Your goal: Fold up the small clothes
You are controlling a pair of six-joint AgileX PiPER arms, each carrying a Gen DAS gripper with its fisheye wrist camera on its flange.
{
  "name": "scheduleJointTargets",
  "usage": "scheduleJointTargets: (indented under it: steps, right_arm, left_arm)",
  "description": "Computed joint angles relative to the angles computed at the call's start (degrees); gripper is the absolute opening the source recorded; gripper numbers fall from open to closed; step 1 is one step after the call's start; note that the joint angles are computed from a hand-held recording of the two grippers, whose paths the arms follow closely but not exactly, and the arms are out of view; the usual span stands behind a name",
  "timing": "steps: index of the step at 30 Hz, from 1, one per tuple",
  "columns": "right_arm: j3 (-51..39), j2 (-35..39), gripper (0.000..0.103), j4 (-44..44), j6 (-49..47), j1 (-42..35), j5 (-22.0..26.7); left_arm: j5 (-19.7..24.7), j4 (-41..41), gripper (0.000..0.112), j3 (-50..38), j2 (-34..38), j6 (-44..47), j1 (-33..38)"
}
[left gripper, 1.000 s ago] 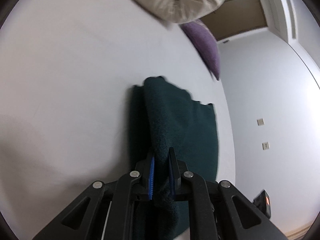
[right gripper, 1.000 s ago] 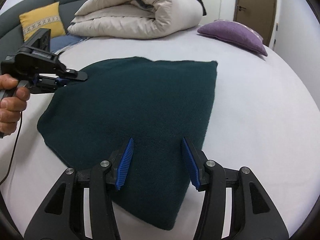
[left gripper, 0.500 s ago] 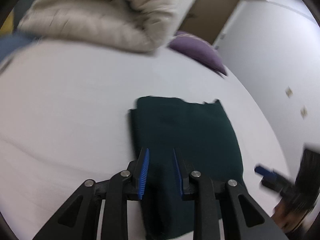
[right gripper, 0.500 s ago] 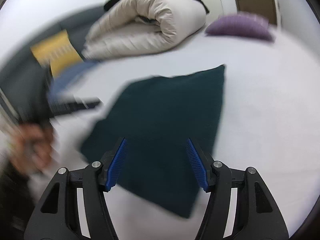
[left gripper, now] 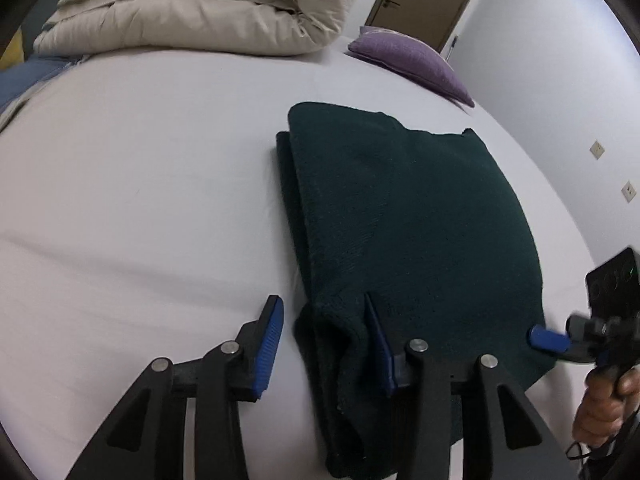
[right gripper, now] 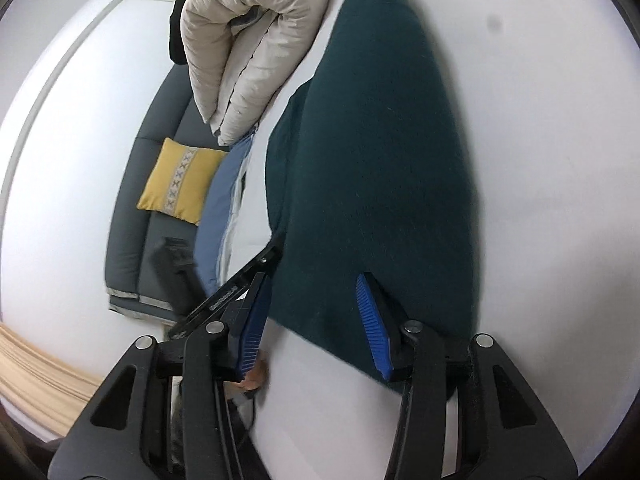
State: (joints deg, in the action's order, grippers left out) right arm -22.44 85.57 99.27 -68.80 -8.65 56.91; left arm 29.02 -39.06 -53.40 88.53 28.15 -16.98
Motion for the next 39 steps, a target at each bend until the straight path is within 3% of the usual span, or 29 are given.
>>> scheduleJointTargets:
  steps: [3, 5, 8, 11, 14, 16, 19, 21, 26, 31, 33, 37, 39]
  right_arm:
    - [-2.5, 0.4, 0.035, -6.7, 3.9, 2.3, -3.0]
    - [-4.7, -1.1, 0.032, -13.5, 9.7, 2.5, -4.8]
    - [-7.5, -6.9, 0.034, -18.5, 14.4, -1.4, -2.8]
    - [-11.6, -6.3, 0.034, -16.9, 15.2, -5.8, 0.7]
    - [-21.7, 1.1, 0.034, -17.4, 19.4, -3.1, -2.2]
    - [-30.4, 8.8, 0.034, -18.7, 24.3, -0.5, -4.1]
    - [-43.9, 19.0, 0.034, -23.9, 33.9, 3.0, -7.2]
    - [-51.0, 24.1, 0.034, -27.4, 39.1, 3.9, -6.9]
    - [-64.0, 33.1, 0.034, -36.8, 50.3, 5.1, -10.1]
    - [-64.2, 32.9, 0.036, -36.6, 53.2, 4.5, -13.6]
    - [-63.5, 31.7, 0.037, -33.5, 50.8, 5.0, -12.2]
    - [-75.3, 37.0, 0.049, -36.4, 51.5, 11.3, -6.2]
    - [-81.3, 40.7, 0.051, -41.1, 55.5, 14.7, -6.1]
  left_arm:
    - [-1.2, 7.5, 0.046, 0.5, -1.6, -6.1, -2.5]
    - [-0.5, 7.2, 0.046, 0.7, -2.0, -6.2, -2.2]
    - [1.5, 8.4, 0.046, 0.0, -2.8, -9.0, -2.3]
    - [-0.7, 23.8, 0.049, -1.5, -5.1, -23.9, -5.9]
    - [-5.6, 38.6, 0.048, -0.2, -8.7, -37.2, -10.8]
    - [-8.7, 38.5, 0.048, 0.5, -9.3, -37.2, -12.9]
    - [-7.7, 43.2, 0.048, -0.7, -5.5, -39.8, -15.5]
    - [-6.2, 41.4, 0.053, -0.7, -2.8, -37.8, -14.8]
    - [-4.3, 19.2, 0.058, -0.1, -2.3, -19.2, -8.4]
    - [-3.9, 19.3, 0.058, 0.3, -2.9, -20.0, -8.3]
    - [-3.7, 19.6, 0.059, 0.0, -2.7, -21.1, -8.5]
    - [-3.5, 22.3, 0.061, -0.1, -3.3, -23.9, -9.0]
    - [-3.2, 22.9, 0.064, -2.5, -1.0, -24.0, -8.5]
